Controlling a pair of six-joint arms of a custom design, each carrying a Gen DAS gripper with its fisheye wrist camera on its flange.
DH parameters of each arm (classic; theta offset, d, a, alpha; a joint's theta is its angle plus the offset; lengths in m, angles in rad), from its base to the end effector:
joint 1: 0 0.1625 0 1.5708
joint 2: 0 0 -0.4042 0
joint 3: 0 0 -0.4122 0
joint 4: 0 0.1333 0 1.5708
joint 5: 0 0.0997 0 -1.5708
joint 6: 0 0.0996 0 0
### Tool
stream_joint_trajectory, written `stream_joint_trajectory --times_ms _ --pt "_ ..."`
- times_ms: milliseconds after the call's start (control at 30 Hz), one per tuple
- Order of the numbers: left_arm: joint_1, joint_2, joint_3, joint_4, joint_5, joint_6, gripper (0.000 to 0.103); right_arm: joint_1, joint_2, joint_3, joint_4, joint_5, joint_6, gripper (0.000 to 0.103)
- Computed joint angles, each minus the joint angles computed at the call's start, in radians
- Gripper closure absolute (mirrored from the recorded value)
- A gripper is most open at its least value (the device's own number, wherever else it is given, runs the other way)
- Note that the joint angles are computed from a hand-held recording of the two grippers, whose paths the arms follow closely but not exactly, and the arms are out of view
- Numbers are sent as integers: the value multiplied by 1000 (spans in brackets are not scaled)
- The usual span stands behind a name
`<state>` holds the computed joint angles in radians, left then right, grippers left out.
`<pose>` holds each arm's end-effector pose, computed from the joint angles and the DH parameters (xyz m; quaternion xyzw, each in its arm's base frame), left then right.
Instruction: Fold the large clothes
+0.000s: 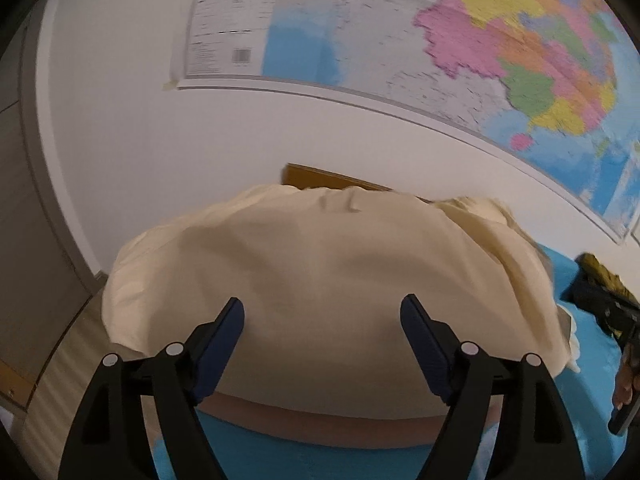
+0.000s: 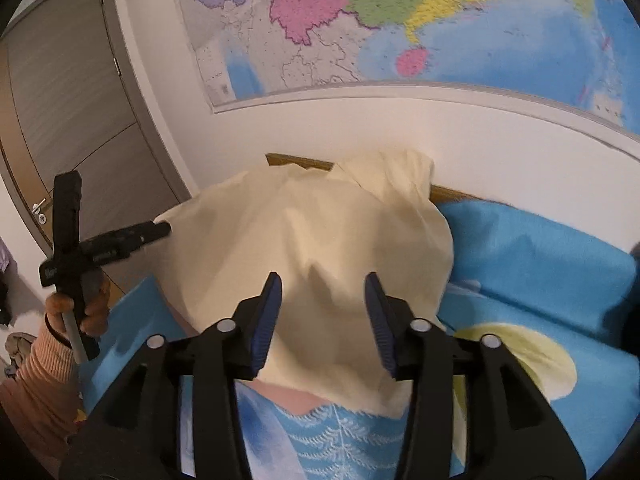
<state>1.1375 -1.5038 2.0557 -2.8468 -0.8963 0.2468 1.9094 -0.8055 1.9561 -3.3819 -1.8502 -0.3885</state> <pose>-0.0343 -0.5398 0.3574 0.1839 0.8711 -0.3616 0.2770 0.2944 -0.5172 0.0632 0.2909 -0.8916 0.3177 0.1397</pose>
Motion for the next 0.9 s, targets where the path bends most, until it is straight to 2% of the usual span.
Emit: stream_joint_trajectory --times_ms 100,233,433,600,767,900 --pt "-21 26 25 -55 40 60 17 -6 48 -52 57 -17 10 59" --pt "-22 65 35 -114 84 92 15 -30 96 -77 96 -25 49 58" --pt "-48 70 68 -187 141 111 15 -26 66 -36 80 -11 44 58" --pt "-94 32 117 -195 155 105 15 -9 41 7 34 3 13 57" --pt "-136 -2 156 -196 141 97 14 23 65 5 -17 -24 -44 56" --pt "-142 7 163 -181 126 87 14 25 97 -20 10 -50 -70 56"
